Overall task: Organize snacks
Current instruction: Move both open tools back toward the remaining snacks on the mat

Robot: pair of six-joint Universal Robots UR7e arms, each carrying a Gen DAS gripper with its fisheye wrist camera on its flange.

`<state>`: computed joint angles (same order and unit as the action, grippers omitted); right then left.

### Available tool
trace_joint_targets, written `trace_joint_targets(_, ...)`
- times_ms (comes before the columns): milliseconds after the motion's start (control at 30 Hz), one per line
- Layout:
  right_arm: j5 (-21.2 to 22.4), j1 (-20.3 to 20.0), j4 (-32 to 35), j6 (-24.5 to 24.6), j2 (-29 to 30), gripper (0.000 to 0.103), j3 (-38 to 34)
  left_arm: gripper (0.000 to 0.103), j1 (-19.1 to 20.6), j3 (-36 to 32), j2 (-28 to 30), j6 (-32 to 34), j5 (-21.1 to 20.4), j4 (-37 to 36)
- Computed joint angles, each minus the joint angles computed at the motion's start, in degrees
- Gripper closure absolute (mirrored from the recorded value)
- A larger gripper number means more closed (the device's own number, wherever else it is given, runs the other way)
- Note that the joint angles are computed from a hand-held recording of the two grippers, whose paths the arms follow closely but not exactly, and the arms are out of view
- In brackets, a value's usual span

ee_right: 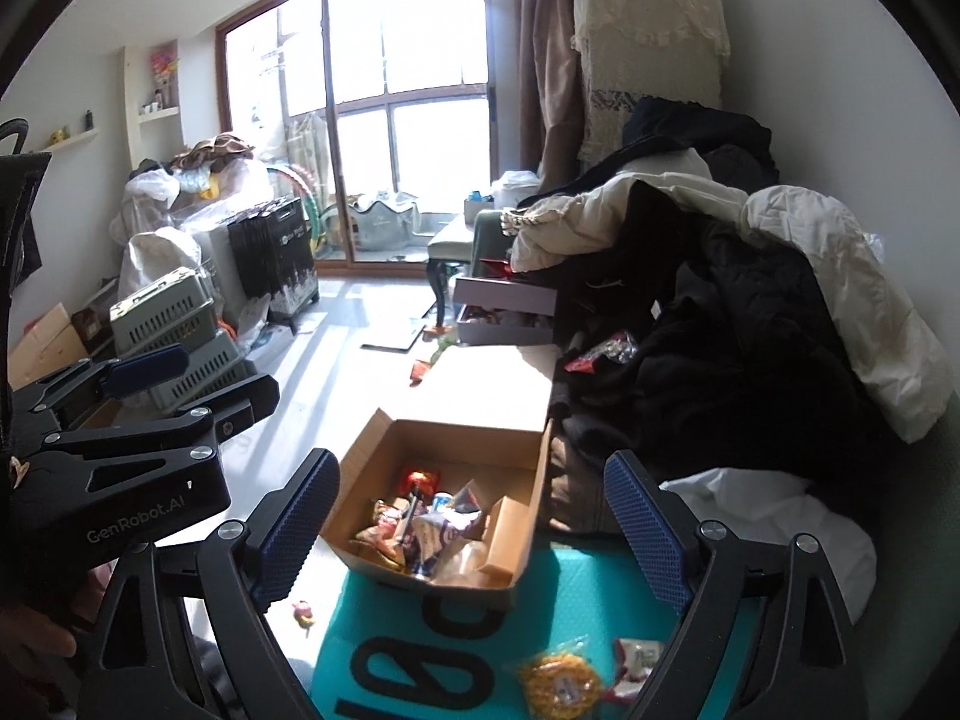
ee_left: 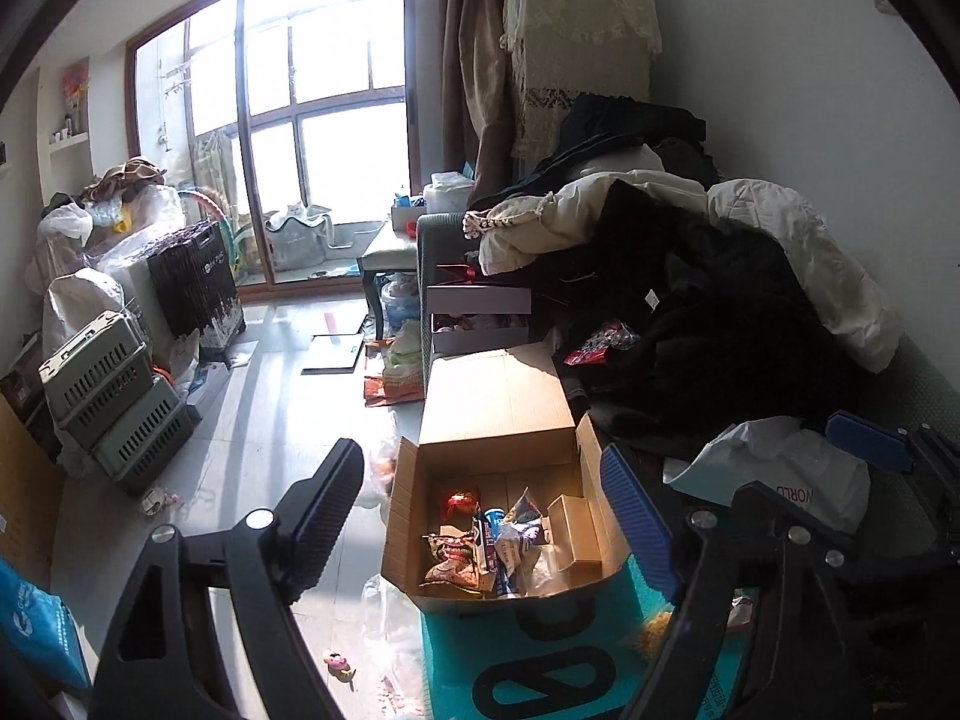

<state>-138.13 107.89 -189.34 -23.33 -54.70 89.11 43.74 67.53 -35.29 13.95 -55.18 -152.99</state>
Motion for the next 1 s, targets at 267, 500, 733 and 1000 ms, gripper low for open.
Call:
trace_joint_targets(267, -0.88, 1.02, -2.45, 3.19, -2.88, 0.012, 5.88, 0.022, -0.97, 6.39, -3.93, -0.04, -1.83, -1.79)
trace_joint_targets(500, -1.29, 1.01, -4.62, 6.48, -5.16, 0.012, 11.57, 0.022, -1.34, 11.77, -6.64, 0.46, -4.78, -2.88)
trace_joint_targets(733, -2.08, 0.21, -8.52, 9.82, -6.41, 0.012, 16.97, 0.022, -1.31, 16.71, -8.15, -1.05, -5.85, -3.13)
trace_joint_targets(1000, -1.33, -3.61, -8.81, 14.3, -8.82, 0.012, 23.14, 0.022, -1.41, 20.49, -7.12, -0.17, -7.04, -5.76)
